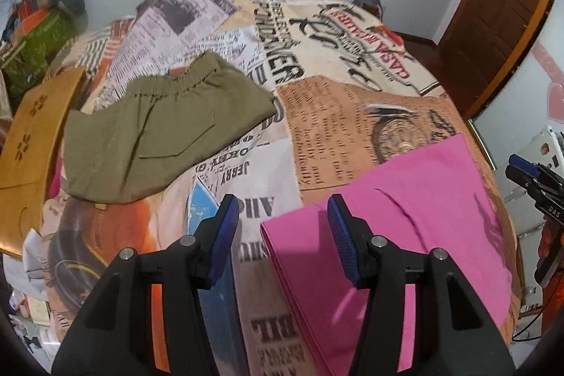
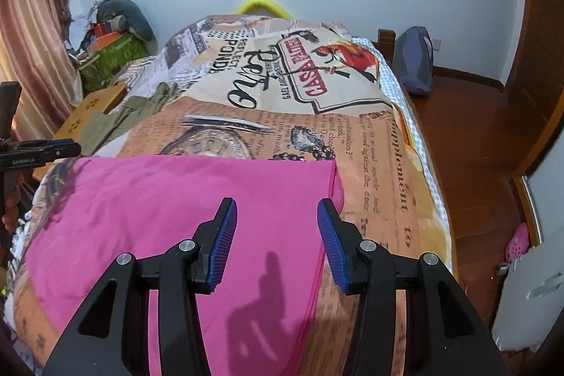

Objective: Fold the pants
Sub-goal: 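Close both tools on the edge of the folded pants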

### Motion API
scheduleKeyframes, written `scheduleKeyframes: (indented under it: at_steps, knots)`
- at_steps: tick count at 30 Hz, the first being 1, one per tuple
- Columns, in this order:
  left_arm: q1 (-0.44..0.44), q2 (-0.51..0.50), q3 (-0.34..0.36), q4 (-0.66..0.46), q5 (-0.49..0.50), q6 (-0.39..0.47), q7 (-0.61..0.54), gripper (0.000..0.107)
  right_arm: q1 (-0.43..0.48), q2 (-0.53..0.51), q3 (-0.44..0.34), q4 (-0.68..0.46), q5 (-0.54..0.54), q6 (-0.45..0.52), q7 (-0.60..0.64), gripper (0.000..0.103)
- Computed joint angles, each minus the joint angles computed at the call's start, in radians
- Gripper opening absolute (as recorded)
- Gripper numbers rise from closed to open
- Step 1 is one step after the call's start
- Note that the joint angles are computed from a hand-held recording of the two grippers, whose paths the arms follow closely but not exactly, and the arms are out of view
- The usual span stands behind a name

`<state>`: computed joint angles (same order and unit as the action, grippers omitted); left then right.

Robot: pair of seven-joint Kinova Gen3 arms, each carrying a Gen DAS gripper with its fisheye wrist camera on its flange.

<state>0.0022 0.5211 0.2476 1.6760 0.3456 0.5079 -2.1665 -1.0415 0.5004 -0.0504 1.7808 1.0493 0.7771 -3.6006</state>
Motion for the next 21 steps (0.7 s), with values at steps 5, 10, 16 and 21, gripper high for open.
scheduleKeyframes:
  at_steps: [5, 10, 16, 21]
  knots:
    - [0.015, 0.068, -0.016, -0.043, -0.02, 0.04, 0.021, 0.053, 0.054, 0.035, 0.012, -0.017, -0.029, -0.05, 0.063, 0.044]
    - [-0.041, 0.092, 0.028, -0.036, 0.026, 0.048, -0.017, 0.053, 0.07, 0.059, 0.043, -0.025, -0.064, -0.082, 0.112, 0.044]
    - [-0.06, 0.104, 0.037, -0.056, 0.065, 0.097, -0.046, 0.035, 0.086, 0.072, 0.094, -0.002, -0.076, -0.176, 0.094, 0.044]
    - [-0.033, 0.088, 0.018, -0.044, 0.057, 0.08, -0.059, 0.023, 0.114, 0.099, 0.102, -0.026, -0.137, -0.22, 0.183, 0.044]
